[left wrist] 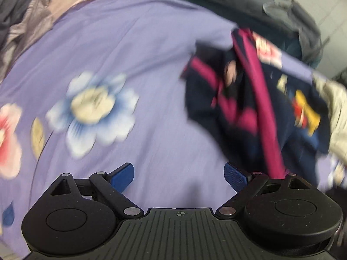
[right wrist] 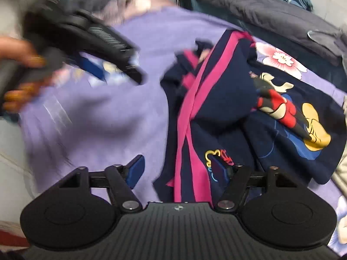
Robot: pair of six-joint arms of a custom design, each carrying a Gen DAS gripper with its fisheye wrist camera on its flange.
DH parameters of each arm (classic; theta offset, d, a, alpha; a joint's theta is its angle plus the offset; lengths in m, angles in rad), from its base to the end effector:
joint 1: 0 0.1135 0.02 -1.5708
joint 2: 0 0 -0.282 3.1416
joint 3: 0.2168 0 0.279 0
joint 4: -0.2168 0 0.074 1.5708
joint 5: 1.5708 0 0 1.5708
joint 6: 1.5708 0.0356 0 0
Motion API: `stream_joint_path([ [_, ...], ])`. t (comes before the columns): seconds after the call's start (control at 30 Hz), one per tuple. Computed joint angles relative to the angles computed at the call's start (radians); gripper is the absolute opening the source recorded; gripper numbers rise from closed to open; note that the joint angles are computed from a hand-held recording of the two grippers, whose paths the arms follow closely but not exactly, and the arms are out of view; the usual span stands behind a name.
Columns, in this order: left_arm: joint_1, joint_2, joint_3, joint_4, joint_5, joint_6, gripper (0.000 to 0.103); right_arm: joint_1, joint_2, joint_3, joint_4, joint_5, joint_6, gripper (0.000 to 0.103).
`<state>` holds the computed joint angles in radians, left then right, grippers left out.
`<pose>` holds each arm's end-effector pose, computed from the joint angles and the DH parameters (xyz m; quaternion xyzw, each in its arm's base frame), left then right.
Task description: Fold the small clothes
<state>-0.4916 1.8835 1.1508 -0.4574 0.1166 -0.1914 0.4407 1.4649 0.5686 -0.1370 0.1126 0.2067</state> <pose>0.3419 -0.1878 0.1427 0.1575 0.9676 -0.1172 0.1588 0.2398 0.1087 0.1246 -0.0975 0.9577 0.0329 0.2686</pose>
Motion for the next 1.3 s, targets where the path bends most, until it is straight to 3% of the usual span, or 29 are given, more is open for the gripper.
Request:
stream_joint_path([
  [0.03,-0.012,-0.030,-0.045,0.017,-0.018,0.009,0.103,-0.027,0.026,0.021,-0.001,-0.020,-0.018,0.025],
  [0.1,-0.037,-0.088,-0.130,0.051,-0.030,0.014,0.103,-0.122,0.032,0.051,-0.025,-0.097,-0.058,0.005],
  [0.27,-0.131,-0.120,-0.240,0.139,0.037,-0.040,0.103,-0.376,-0.012,0.171,-0.069,-0.087,-0.180,0.005],
  [0.4,-0.248,-0.065,-0.232,0.205,-0.021,-0.104,0.103,-0.539,0.000,0.263,-0.011,0.079,-0.240,0.005],
  [0.5,-0.300,0.017,-0.173,0.209,-0.054,-0.192,0.103,-0.629,0.014,0.319,-0.031,0.153,-0.158,0.013],
  [0.6,-0.329,0.040,-0.147,0.239,-0.032,-0.292,0.103,-0.709,-0.042,0.257,-0.029,-0.049,-0.135,0.038],
  [0.7,-0.348,0.075,-0.111,0.261,0.008,-0.348,0.103,-0.679,-0.111,0.144,-0.031,-0.099,-0.210,0.040],
  [0.83,-0.410,0.131,-0.030,0.220,-0.134,-0.379,0.103,-0.619,-0.251,0.004,-0.068,-0.164,-0.176,0.045],
  [0.9,-0.418,0.132,0.001,0.186,-0.139,-0.350,0.080,-0.571,-0.253,-0.002,-0.091,-0.154,-0.137,0.050],
  [0.93,-0.414,0.122,-0.001,0.193,-0.109,-0.337,0.063,-0.548,-0.260,-0.014,-0.092,-0.137,-0.122,0.050],
  [1.07,-0.388,0.008,-0.077,0.200,-0.068,-0.285,0.055,-0.490,-0.316,-0.040,-0.139,-0.109,-0.098,0.050],
  [1.2,-0.253,-0.251,-0.261,0.135,-0.065,-0.164,0.055,-0.553,-0.292,0.002,-0.151,-0.240,-0.143,0.060],
  [1.27,-0.101,-0.403,-0.353,0.064,-0.098,-0.076,0.034,-0.537,-0.277,0.026,-0.151,-0.252,-0.160,0.061],
  [1.3,0.002,-0.453,-0.368,0.006,-0.128,-0.039,0.037,-0.520,-0.264,0.043,-0.157,-0.250,-0.168,0.061],
])
